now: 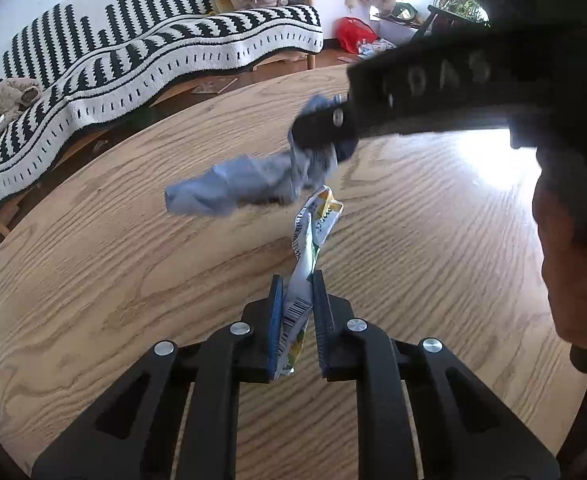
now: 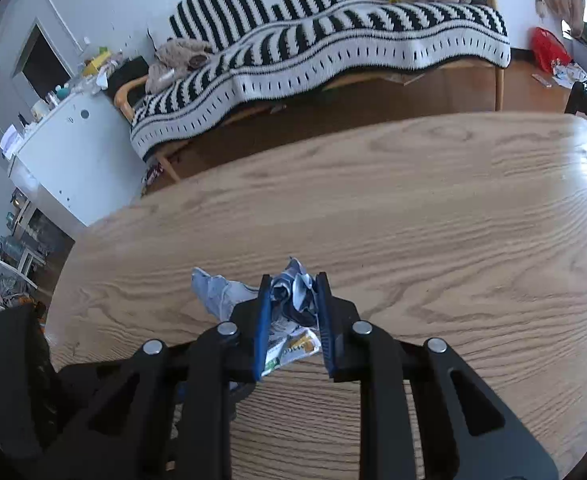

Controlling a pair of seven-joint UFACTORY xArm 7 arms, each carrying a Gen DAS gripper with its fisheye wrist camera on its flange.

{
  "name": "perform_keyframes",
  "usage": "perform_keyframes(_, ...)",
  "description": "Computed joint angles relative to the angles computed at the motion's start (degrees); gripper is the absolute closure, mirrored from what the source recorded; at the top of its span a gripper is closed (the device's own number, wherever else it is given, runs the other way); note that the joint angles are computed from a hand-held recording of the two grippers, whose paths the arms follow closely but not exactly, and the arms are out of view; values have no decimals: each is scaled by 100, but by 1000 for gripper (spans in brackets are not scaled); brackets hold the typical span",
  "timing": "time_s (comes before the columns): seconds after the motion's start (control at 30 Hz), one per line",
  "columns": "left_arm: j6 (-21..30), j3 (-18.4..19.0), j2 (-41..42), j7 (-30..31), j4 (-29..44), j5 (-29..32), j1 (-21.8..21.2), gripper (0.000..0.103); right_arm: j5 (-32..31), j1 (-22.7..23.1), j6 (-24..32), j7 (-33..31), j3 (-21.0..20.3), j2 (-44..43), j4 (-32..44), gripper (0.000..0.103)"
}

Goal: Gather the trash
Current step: 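Grasp the white-green snack strip with the left gripper while the right grasps the blue-grey foil wrapper, then carry the snack strip and foil wrapper over the black bin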

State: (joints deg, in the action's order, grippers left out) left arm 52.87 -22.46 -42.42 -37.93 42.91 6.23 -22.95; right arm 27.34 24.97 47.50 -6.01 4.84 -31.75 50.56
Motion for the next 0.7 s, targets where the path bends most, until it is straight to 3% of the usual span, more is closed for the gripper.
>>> perform_keyframes(0.23,177,-2,-191,-56,107,-16,41,89,-121,-63,16,18,-33,-204,29,81)
perform_keyframes(0.37,528,-55,-319,-48,224,16,67,89,-273,-173,135,36,-99,-419,64,81)
perform_keyframes(0.6,1289,-338,-812,-504,553,-101,189,89,-744,-635,1035,118,-452,-1554,-63,81)
perform_keyframes(0.7,1657,-682,-821,-839,890,-72,342,89,-1015,-874,1598,-90,-735,-2301,-224,81)
